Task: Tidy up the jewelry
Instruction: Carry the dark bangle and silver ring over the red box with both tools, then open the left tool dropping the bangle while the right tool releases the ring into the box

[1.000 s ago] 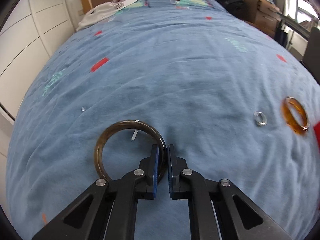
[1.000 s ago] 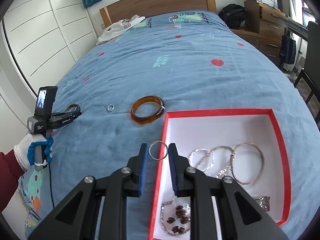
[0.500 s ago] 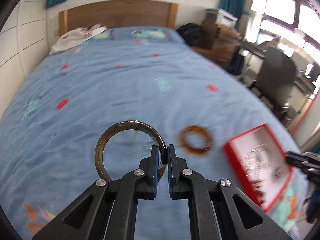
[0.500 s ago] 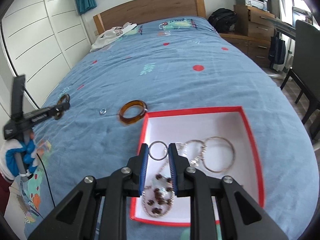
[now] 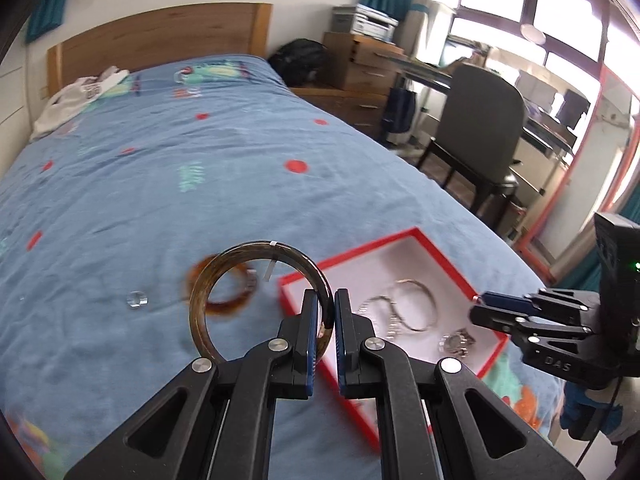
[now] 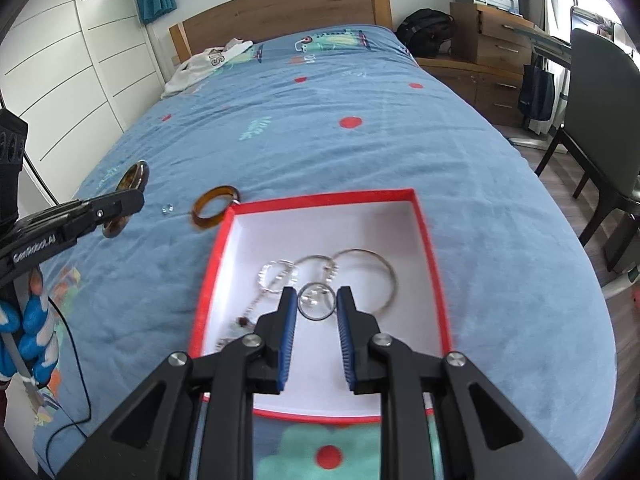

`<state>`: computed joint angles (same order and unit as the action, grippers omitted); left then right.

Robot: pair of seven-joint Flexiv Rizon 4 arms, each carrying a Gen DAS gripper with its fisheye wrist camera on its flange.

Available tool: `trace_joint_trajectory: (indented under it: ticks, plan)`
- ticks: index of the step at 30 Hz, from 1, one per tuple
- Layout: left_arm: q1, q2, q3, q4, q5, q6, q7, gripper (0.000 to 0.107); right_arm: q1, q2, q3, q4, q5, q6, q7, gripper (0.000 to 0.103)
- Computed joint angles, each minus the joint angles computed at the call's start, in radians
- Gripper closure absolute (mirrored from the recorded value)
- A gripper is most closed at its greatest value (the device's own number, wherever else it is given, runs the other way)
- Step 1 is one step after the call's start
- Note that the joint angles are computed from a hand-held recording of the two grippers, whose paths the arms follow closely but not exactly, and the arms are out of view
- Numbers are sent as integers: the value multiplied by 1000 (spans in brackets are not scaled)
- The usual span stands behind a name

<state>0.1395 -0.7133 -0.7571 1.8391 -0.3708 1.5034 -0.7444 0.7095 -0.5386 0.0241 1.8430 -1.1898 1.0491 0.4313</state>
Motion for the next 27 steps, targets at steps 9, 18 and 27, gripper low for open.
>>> trace_joint_trajectory:
  ticks: [9,18,27]
  plan:
    - [-182,-34,135,-93,-7,-79,-10,99,-52,-13,-15,59,-23,117,-9,84]
    - [-367,-93,348,-234,3,-171,-50,99,-63,-91,-48,21,24,214,-96,84]
    - [-436,-156,447,-331,41,-259,-90,99,-26,-133,-68,-13,152,206,-247,83]
